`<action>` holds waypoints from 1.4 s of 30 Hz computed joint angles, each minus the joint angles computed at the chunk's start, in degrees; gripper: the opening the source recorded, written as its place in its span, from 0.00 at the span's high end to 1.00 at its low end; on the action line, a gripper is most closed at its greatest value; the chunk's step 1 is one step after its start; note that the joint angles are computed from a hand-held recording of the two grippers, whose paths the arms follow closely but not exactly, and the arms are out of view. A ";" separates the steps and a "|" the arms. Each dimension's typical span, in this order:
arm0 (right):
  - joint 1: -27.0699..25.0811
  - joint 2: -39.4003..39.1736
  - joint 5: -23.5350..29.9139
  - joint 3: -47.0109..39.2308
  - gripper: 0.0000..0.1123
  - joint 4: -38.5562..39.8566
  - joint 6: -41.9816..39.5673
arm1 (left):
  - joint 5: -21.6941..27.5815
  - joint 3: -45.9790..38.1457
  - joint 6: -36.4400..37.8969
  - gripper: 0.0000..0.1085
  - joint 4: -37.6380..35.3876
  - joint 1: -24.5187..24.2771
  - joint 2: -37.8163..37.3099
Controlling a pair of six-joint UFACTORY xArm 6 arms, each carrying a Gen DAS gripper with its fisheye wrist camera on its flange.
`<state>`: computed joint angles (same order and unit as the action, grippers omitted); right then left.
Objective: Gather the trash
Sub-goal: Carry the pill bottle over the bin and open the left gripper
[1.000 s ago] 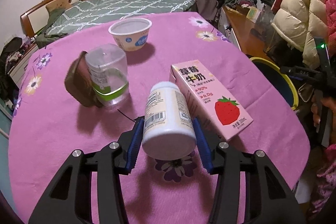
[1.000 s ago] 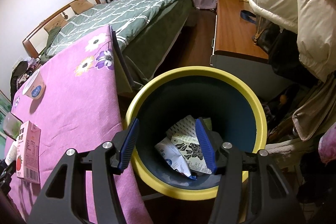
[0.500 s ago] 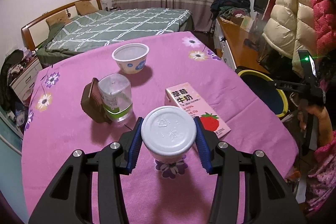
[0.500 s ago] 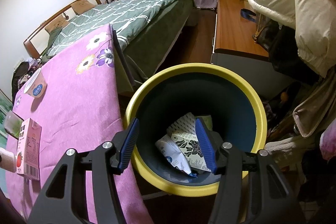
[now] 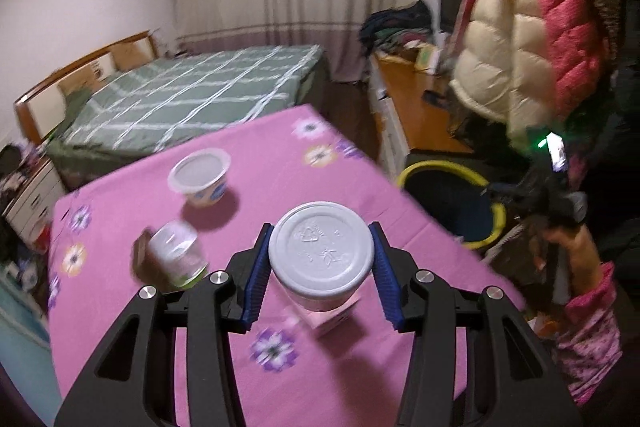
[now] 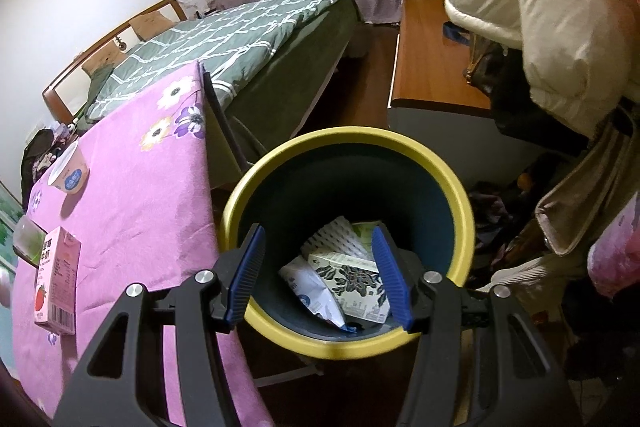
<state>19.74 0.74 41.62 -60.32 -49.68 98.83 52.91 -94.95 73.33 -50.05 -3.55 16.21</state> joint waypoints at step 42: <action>2.92 -7.96 2.72 8.87 0.53 1.50 0.80 | -6.73 -5.66 -9.79 0.29 3.14 -13.17 6.55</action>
